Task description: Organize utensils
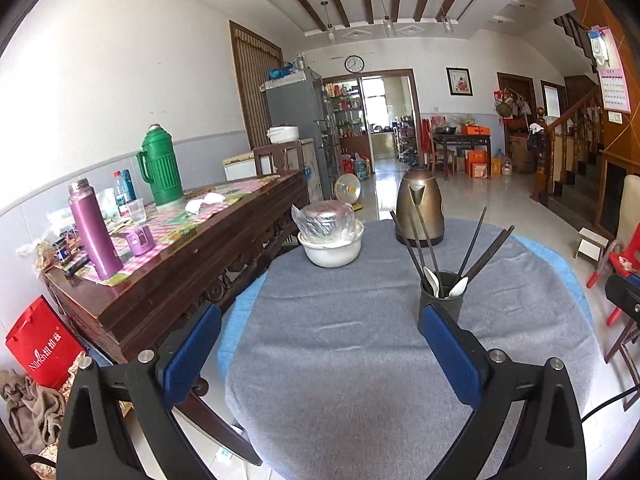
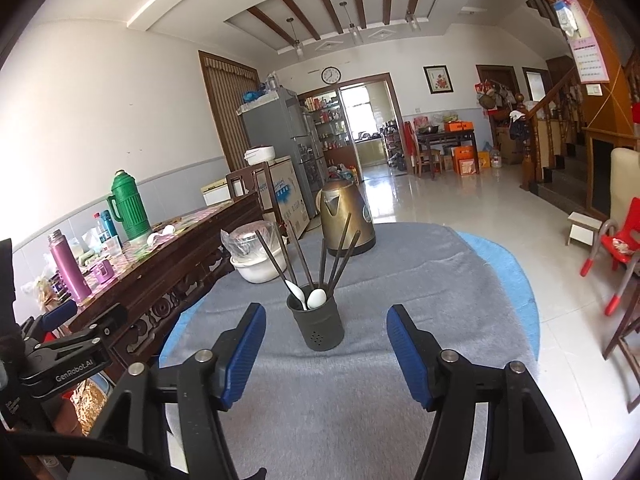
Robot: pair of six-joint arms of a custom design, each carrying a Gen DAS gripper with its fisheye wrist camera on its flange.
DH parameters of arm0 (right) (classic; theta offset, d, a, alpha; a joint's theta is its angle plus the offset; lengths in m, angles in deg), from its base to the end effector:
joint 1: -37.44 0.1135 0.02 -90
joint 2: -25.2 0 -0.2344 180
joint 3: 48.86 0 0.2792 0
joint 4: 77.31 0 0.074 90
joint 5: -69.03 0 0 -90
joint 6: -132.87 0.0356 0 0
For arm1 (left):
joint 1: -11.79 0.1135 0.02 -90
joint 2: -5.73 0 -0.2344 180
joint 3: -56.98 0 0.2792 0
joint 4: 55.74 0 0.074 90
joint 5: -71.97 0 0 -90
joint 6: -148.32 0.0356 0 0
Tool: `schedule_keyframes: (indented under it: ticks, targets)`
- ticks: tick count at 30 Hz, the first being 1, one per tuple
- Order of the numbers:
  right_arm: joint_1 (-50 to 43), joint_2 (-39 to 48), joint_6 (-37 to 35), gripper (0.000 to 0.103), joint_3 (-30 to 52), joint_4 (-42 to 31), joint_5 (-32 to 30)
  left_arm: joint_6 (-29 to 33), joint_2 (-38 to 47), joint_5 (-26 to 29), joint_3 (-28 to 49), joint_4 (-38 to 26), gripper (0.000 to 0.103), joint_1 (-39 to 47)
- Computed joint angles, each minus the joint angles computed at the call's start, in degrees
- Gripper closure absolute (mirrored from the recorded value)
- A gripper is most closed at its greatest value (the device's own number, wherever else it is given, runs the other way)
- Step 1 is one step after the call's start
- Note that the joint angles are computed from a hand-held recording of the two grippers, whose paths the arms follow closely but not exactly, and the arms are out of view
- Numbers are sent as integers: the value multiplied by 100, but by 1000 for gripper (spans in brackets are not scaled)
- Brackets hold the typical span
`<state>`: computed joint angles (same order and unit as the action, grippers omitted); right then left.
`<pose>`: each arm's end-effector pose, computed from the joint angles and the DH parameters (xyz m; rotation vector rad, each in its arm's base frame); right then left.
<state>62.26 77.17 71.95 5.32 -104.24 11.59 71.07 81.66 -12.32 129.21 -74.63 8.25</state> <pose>0.2341 0.0872 0.2654 0.4254 1.8840 0.0569 0.3418 -0.0247 0.2808 0.3426 1.9329 0.0075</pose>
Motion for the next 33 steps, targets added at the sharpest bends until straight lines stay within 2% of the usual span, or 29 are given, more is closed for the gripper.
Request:
schedule_keyframes:
  ticks: [6, 10, 21, 33]
  targets:
    - [614, -109, 85, 36, 254, -583, 693, 38, -475, 79, -214, -113, 3, 127]
    - [854, -249, 228, 36, 293, -842, 924, 34, -734, 150, -338, -167, 2, 217]
    - [1247, -668, 669, 36, 267, -1409, 1293, 103, -1278, 324, -546, -352, 2, 430]
    - [1536, -633, 759, 36, 320, -1449, 1478, 158, -1532, 252, -655, -390, 1, 478]
